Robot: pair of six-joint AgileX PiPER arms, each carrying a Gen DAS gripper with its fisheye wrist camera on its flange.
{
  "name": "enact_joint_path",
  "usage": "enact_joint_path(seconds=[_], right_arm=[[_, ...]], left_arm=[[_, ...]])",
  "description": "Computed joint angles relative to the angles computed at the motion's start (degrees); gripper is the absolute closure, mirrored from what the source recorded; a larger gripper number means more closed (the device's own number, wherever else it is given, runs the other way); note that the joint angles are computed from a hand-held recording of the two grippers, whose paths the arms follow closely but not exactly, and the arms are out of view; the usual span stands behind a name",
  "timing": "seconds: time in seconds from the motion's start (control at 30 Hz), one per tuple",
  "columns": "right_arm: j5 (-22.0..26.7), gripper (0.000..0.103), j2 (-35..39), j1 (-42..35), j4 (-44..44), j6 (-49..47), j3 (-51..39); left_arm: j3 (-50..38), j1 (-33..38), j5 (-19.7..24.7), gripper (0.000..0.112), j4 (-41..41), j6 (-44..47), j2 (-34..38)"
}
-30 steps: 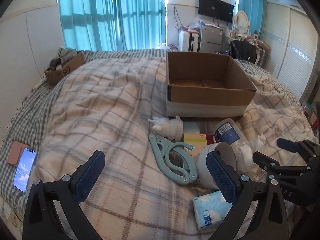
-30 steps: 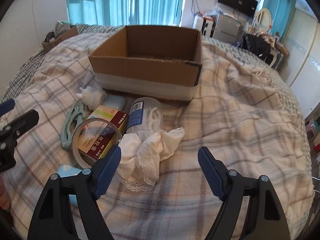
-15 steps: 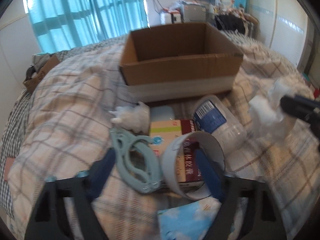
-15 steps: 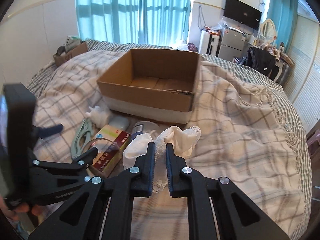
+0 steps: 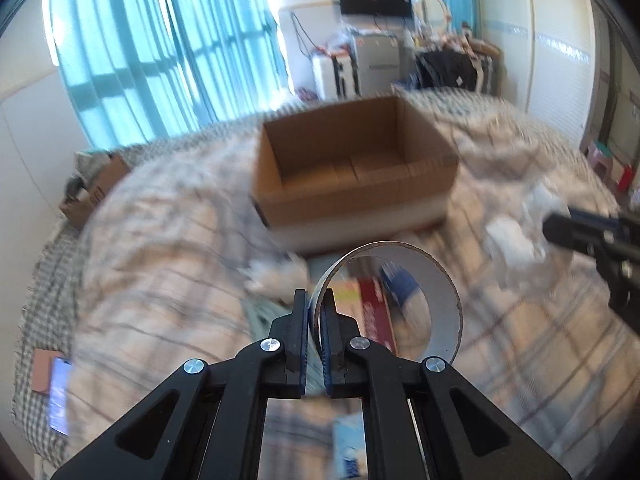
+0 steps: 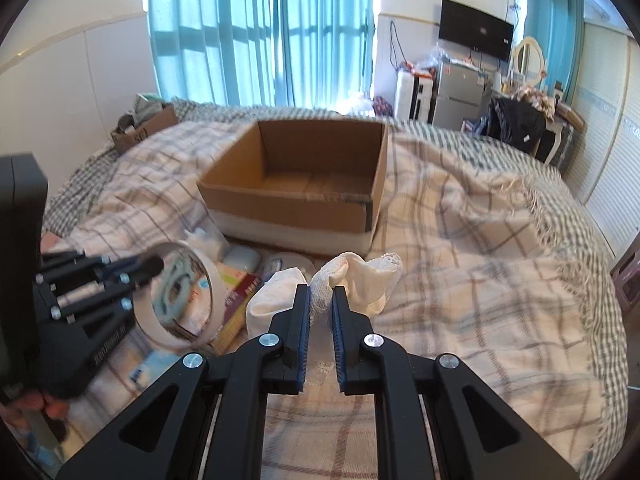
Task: Organize objects
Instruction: 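Carry the tape roll with left while right carries the cloth, releasing both into the box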
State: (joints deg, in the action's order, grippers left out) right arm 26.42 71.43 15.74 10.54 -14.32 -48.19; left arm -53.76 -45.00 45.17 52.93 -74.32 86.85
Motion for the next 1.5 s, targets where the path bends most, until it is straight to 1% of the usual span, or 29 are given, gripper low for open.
enact_joint_path(seconds=[0.1, 0.2, 0.23, 0.37, 0.47, 0.6, 0.73, 0.8, 0.87, 0.9, 0.97, 1.07, 1.17, 1.3, 1.33, 1.4, 1.43, 1.47, 1.5], right_arm=[[2.3, 0.093, -0.7, -0.3, 1.5, -1.8, -3.9], [5.0, 0.093, 0.5, -0.1, 1.4, -2.0, -11.6], [5.5, 0.093, 1.2, 0.3, 0.9, -1.7, -13.7], [10.0, 0.093, 7.4, -1.2, 5.7, -5.8, -27.1], [13.3, 0.093, 14.5, -1.7, 6.0, -5.6, -38.1], [16.4, 0.093, 24.9, -1.6, 3.8, -3.7, -51.1], [19.5, 0.093, 37.3, -1.5, 2.0, -2.7, -63.4], [21.1, 0.093, 42.7, -1.6, 1.9, -3.0, -68.4], [23.1, 0.093, 49.1, -1.4, 0.9, -2.5, -74.7], [23.1, 0.093, 50.5, -1.7, 1.2, -3.0, -75.2], [24.6, 0.093, 55.7, -2.0, 2.1, -3.6, -79.6], [25.4, 0.093, 60.3, -2.4, 3.3, -4.9, -82.3], [24.9, 0.093, 62.4, -2.9, 4.7, -6.3, -82.4], [24.3, 0.093, 61.6, -3.4, 5.8, -6.9, -81.1], [23.6, 0.091, 60.6, -3.5, 5.9, -6.9, -79.7], [22.4, 0.081, 58.3, -3.6, 5.8, -6.6, -77.0], [21.4, 0.072, 56.8, -3.5, 5.3, -6.0, -75.3], [20.4, 0.062, 55.3, -3.7, 5.3, -5.8, -73.4], [19.8, 0.058, 54.2, -3.7, 5.1, -5.4, -72.2]], left_arm=[[-4.8, 2.9, 1.0, 0.107, -2.7, 6.3, -2.2], [-11.5, 5.6, 2.2, 0.107, -4.7, 13.1, -2.3], [-14.2, 7.0, 2.1, 0.107, -6.2, 15.9, -1.7], [-25.3, 11.8, 2.4, 0.107, -10.6, 24.9, 2.7], [-34.2, 15.3, 2.2, 0.107, -14.0, 30.9, 8.4], [-42.5, 18.6, 1.4, 0.107, -17.4, 36.1, 16.4], [-49.2, 21.5, 0.7, 0.107, -20.7, 39.4, 24.7], [-54.8, 23.2, 2.6, 0.107, -24.1, 42.9, 30.5], [-57.4, 24.9, 2.0, 0.107, -26.8, 45.4, 34.0], [-57.8, 25.4, 1.4, 0.107, -28.1, 46.2, 35.4], [-58.5, 26.3, 0.5, 0.107, -30.1, 47.8, 37.5], [-59.2, 26.9, -0.7, 0.107, -31.2, 49.2, 39.9], [-59.7, 26.9, -1.7, 0.107, -32.2, 50.0, 41.2], [-61.3, 27.1, -0.3, 0.104, -34.4, 51.7, 42.0], [-61.2, 27.2, 0.3, 0.103, -35.1, 52.2, 41.8], [-61.4, 27.5, 1.6, 0.096, -36.7, 53.0, 41.3], [-60.8, 27.7, 1.9, 0.086, -37.7, 53.5, 40.5], [-60.2, 27.7, 2.2, 0.068, -37.9, 53.5, 39.9], [-59.0, 27.4, 2.2, 0.058, -37.1, 52.6, 38.7]])
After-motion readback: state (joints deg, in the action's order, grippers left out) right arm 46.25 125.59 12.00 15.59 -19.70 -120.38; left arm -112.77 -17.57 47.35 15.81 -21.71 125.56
